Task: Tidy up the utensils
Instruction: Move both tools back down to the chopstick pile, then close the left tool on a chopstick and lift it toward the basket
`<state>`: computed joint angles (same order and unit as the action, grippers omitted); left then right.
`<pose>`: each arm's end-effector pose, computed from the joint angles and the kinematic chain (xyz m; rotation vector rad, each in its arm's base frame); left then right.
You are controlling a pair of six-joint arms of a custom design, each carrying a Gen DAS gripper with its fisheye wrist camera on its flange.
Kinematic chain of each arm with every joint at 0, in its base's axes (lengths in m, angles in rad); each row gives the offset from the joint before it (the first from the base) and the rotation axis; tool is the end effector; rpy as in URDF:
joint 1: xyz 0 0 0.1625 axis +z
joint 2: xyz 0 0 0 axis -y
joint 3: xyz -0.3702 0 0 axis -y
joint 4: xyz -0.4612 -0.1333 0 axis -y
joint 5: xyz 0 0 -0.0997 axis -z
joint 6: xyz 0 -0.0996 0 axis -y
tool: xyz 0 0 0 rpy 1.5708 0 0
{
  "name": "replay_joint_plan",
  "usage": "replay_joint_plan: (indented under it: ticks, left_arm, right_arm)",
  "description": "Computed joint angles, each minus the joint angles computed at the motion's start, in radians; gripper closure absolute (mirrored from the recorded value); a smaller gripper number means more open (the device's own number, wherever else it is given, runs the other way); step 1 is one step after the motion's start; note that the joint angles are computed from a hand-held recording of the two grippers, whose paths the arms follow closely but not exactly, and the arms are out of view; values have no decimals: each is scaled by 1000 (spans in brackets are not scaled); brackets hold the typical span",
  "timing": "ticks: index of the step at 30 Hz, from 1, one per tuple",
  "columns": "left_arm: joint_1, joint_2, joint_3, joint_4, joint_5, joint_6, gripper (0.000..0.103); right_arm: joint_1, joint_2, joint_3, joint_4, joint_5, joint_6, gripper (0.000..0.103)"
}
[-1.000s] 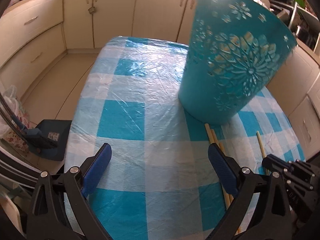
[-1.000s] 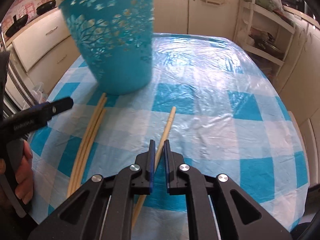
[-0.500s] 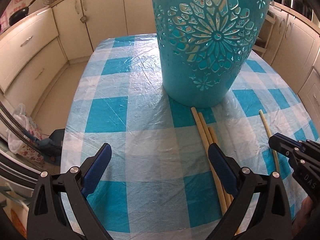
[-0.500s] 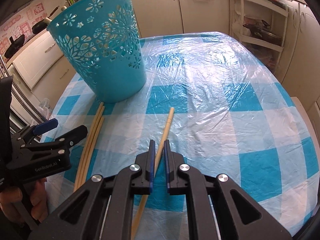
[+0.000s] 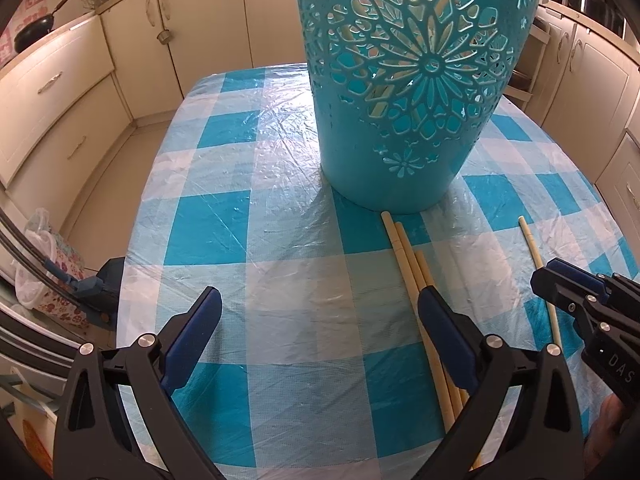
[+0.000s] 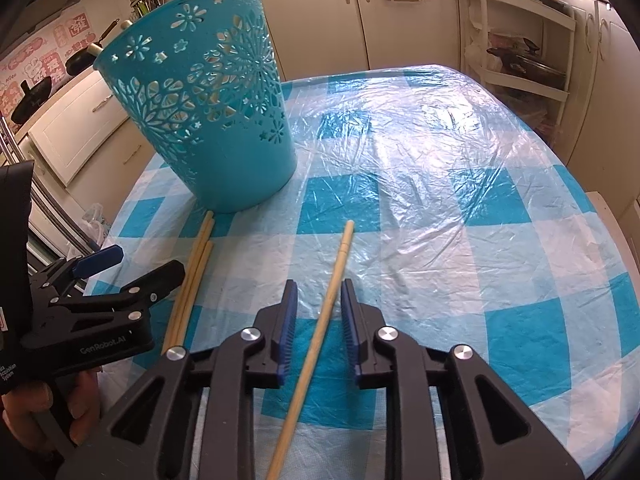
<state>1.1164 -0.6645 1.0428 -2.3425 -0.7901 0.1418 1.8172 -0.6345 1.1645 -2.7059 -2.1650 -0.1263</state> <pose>-0.1856 -0.8433 0.1933 0.5082 2.3128 -0.6157 0.2764 -0.7812 0.1376 0.2257 -2.4710 0.8150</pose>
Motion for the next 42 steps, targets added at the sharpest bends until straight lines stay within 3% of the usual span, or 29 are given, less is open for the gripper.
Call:
replay_joint_plan:
  ticks: [8,14,18,21,24,28,31,37,42]
  left_arm:
    - [6,4,-15,20,-19,-10,8]
    - [-8,14,-7,-10,30,16,8]
    - [-14,25,-28,43,53,-52,8]
    - [-13,62,-99,172,72,-141,8]
    - [-12,80,-138,224,73,-198,8]
    - [-16,73,-114,187,96,-166,9]
    - [-13,64,-113,187,68,-156,20]
    - [-7,141,-244,236,38,-118,46]
    - [-5,179,-311,273,5,-95,92]
  right_arm:
    - [-5,-5,3,-4,15,12,73]
    - [-7,-8,4,-2,18,10,72]
    - [-6,-4,-1,-1,16,7,70]
    - [-5,-4,-1,-1,15,7,68]
    - [-6,-5,0,-2,16,7,66]
    - [-6,-4,-2,-1,19,12,66]
    - [-6,-3,-3,0,16,11,66]
    - [-9,-2,-6,-4,18,23,67]
    - [-11,-2,-9,-3,21,23,66]
